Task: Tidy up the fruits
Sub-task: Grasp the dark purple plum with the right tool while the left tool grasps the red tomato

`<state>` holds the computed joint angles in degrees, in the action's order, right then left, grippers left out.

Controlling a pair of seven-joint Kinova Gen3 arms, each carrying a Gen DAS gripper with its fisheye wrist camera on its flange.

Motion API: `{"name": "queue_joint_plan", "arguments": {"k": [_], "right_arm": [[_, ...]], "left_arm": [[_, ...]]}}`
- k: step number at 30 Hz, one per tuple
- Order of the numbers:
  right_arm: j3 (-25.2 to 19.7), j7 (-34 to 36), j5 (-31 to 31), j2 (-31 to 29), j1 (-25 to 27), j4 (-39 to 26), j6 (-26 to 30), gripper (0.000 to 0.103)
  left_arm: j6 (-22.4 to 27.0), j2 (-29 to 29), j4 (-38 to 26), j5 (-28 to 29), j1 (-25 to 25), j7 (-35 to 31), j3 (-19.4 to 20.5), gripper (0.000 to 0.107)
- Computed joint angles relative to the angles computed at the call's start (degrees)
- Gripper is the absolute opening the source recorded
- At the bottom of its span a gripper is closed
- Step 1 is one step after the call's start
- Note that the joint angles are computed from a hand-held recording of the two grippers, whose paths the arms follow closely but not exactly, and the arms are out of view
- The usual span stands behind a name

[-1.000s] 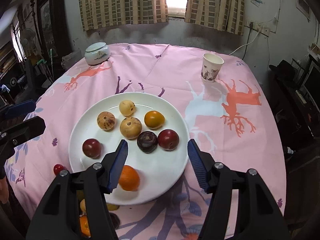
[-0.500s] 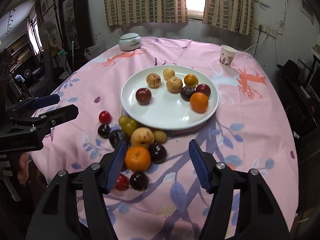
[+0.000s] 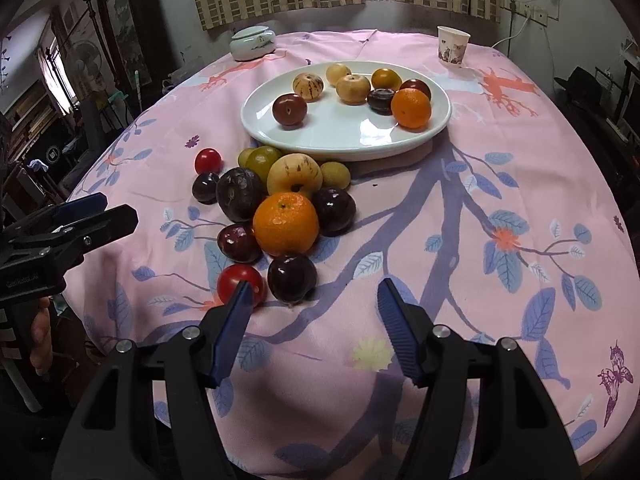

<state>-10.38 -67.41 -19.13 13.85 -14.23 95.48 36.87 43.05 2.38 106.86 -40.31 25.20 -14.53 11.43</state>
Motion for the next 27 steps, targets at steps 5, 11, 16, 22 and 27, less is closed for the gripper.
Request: {"name": "queue_joint_plan", "arguments": {"k": [5, 11, 16, 22, 27], "right_arm": [[0.3, -1.3, 2.9, 1.0, -1.7, 0.6, -1.9, 0.065], [-2.9, 4.8, -3.5, 4.7, 2.0, -1.9, -0.1, 0.042], [-3.4, 6.8, -6.5, 5.8, 2.9, -2.8, 1.3, 0.033], [-0.3, 3.6, -3.4, 0.7, 1.8, 1.6, -3.9, 0.033], [-1.2, 7.6, -8.7, 0.5, 7.1, 2.9, -2.9, 0.033]], "left_arm": [[-0.5, -0.9, 1.3, 0.6, -0.5, 0.4, 0.0, 0.094], [-0.8, -1.6, 2.0, 1.1, -1.3, 0.1, 0.5, 0.094], [-3.1, -1.3, 2.1, 4.3, -1.9, -3.4, 0.8, 0.094], [-3.4, 3.4, -1.2, 4.7, 1.0, -6.2, 0.7, 0.094], [-2.4, 8.4, -5.8, 8.1, 3.8, -11.9, -0.9, 0.094]]}}
